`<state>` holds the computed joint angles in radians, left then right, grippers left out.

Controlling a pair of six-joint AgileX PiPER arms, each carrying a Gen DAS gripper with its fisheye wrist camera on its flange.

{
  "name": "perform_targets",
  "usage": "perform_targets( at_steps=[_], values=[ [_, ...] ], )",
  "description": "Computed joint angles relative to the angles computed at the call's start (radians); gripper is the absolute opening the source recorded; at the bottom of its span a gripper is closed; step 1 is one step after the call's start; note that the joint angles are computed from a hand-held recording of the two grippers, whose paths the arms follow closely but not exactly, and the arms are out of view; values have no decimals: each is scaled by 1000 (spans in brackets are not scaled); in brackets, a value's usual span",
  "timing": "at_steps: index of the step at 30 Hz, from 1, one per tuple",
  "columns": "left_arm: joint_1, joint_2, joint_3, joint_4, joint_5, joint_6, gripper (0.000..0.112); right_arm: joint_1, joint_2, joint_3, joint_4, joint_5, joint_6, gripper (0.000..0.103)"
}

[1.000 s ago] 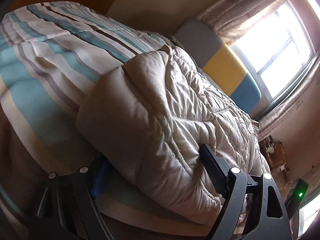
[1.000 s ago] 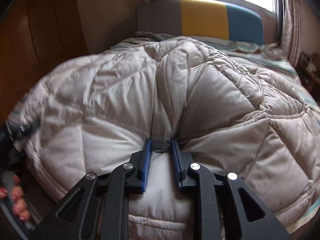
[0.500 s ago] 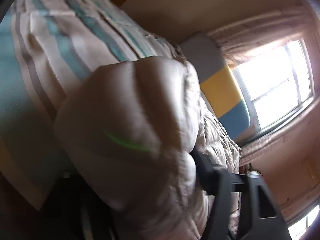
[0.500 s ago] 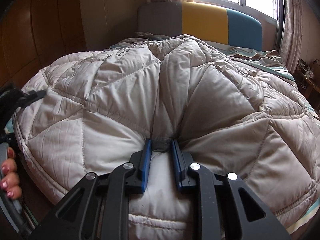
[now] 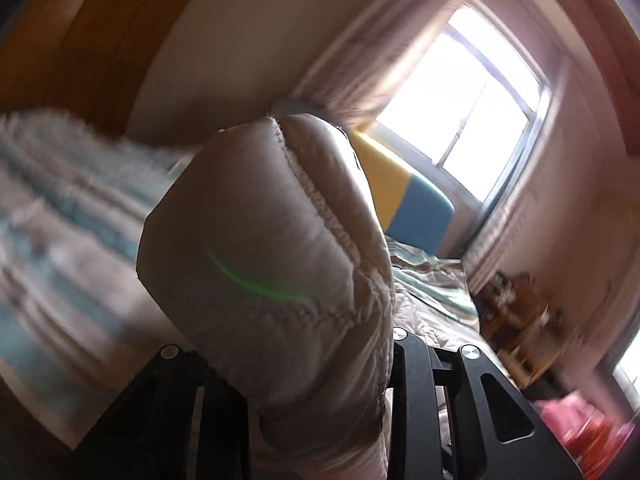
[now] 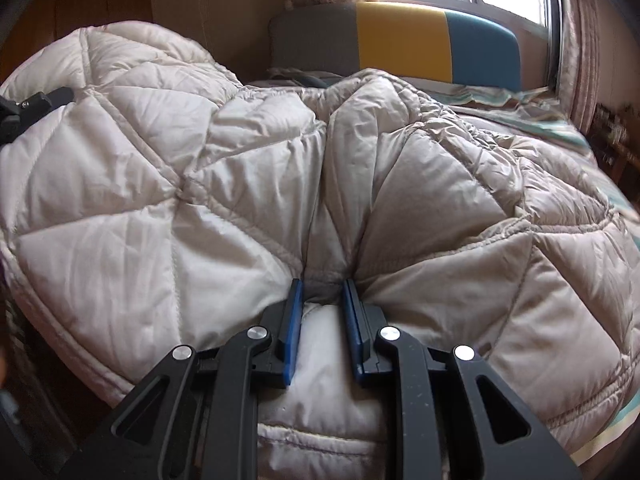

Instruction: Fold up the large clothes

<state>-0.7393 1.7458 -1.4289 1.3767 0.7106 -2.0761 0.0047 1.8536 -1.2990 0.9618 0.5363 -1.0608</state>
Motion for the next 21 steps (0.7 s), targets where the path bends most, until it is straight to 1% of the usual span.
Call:
perform_targets(
  at_steps=[1,2,3,4,5,6,8,10,12,14,16,19,21],
  values=[
    [-9,14,-35,-16,10,58,28,-26,-21,9,25,20,-14,30],
    [-18,25,-60,-29,25,99,28,-51,-45,31,65,30,-52,43],
    [-20,46,-106,-58,38,171,28,-80,-80,65,118,20,-108,57],
    [-13,67,-149,-84,38,231,28,-107,-126,106,163,-20,-168,60],
    [-15,82,-180,-99,46,270,28,-122,-152,127,170,-43,-187,61],
    [-26,100,-214,-106,64,304,28,-141,-166,131,140,-64,-167,61],
    [-40,132,-267,-116,88,356,28,-184,-173,116,24,-91,-41,60],
    [-52,138,-285,-115,100,403,28,-242,-168,107,4,-87,4,61],
    [-64,178,-355,-131,118,500,28,-282,-163,98,-87,-128,106,61],
    [-79,215,-415,-141,135,569,28,-326,-153,93,-131,-147,144,61],
    [-93,252,-479,-156,133,631,28,-358,-133,78,-165,-154,186,61],
    [-103,296,-545,-178,107,700,28,-396,-120,63,-181,-141,218,61],
    [-108,341,-616,-223,88,776,28,-421,-108,38,-192,-116,238,61]
  ],
)
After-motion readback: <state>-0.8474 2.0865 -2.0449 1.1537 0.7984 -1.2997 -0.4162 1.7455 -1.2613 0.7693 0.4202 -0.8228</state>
